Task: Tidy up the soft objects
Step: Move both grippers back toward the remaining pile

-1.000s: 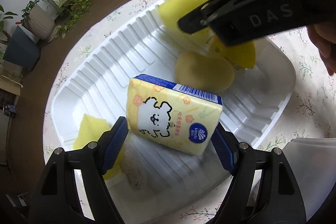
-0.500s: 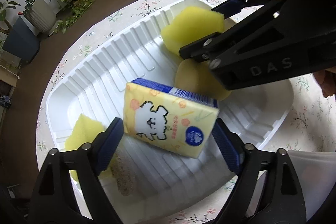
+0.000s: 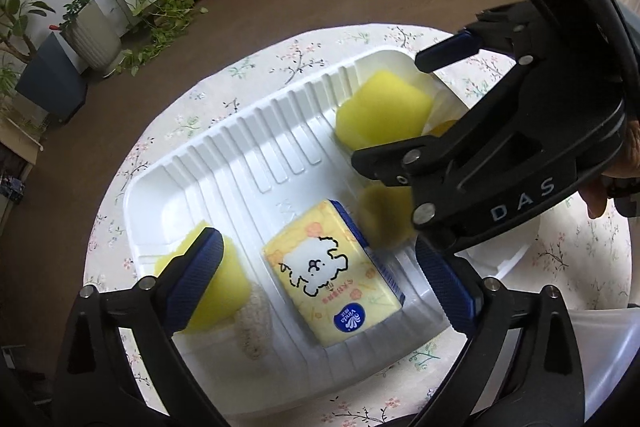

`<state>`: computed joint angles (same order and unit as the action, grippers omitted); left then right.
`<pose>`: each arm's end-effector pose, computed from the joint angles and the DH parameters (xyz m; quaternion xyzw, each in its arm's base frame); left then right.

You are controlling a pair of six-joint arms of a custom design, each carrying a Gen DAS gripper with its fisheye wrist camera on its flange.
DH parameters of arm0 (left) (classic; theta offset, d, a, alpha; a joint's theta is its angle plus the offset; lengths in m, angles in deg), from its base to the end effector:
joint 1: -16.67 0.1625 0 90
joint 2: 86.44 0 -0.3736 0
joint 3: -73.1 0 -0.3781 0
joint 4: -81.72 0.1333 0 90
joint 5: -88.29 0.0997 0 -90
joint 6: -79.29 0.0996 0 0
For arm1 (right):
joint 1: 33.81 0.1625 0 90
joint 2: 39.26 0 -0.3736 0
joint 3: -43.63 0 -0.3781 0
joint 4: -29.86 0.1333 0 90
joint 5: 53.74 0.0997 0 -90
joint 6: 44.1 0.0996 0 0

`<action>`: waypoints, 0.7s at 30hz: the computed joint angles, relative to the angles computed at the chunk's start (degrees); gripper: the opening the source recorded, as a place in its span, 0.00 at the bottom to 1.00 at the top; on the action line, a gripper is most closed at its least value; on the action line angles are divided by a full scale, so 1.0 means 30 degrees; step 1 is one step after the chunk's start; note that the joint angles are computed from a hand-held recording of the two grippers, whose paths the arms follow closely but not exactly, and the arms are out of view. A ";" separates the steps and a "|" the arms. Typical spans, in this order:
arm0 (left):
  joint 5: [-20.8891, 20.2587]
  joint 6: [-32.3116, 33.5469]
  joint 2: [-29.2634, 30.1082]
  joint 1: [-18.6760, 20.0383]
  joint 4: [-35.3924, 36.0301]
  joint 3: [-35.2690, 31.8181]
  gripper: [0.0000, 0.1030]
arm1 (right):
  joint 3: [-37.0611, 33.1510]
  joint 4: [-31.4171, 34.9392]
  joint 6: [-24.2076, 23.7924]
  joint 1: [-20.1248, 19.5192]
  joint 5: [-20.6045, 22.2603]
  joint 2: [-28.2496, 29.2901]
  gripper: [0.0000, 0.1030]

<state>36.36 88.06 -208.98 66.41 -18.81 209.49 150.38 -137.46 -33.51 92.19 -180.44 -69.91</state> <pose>-0.0202 -0.3251 0.3029 0.4007 0.8558 -0.0621 0.3212 0.3616 -0.3722 -0.0918 0.2055 -0.9266 0.1338 0.2851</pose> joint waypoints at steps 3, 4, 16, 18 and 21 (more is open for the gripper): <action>0.0111 -0.0180 -0.0228 -0.0226 0.0289 0.0040 0.97 | 0.0077 -0.0018 0.0130 0.0114 -0.0118 -0.0102 1.00; 0.0176 -0.0237 -0.0352 -0.0320 0.0418 0.0057 0.97 | 0.0110 -0.0057 0.0168 0.0139 -0.0143 -0.0125 1.00; -0.0087 -0.0861 -0.2614 -0.1199 0.1148 -0.0731 1.00 | 0.1991 -0.3013 0.0930 0.0972 -0.0371 -0.1892 1.00; -0.0123 -0.1051 -0.3110 -0.1178 0.1362 -0.1186 1.00 | 0.2495 -0.3382 0.1198 0.1265 -0.0813 -0.2361 1.00; -0.0068 -0.1721 -0.3456 -0.1114 0.1820 -0.1717 1.00 | 0.3336 -0.3390 0.1910 0.1505 -0.1304 -0.3271 1.00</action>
<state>36.15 82.89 -219.35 63.07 -13.35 204.34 160.39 -147.63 -27.78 96.71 -184.36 -79.73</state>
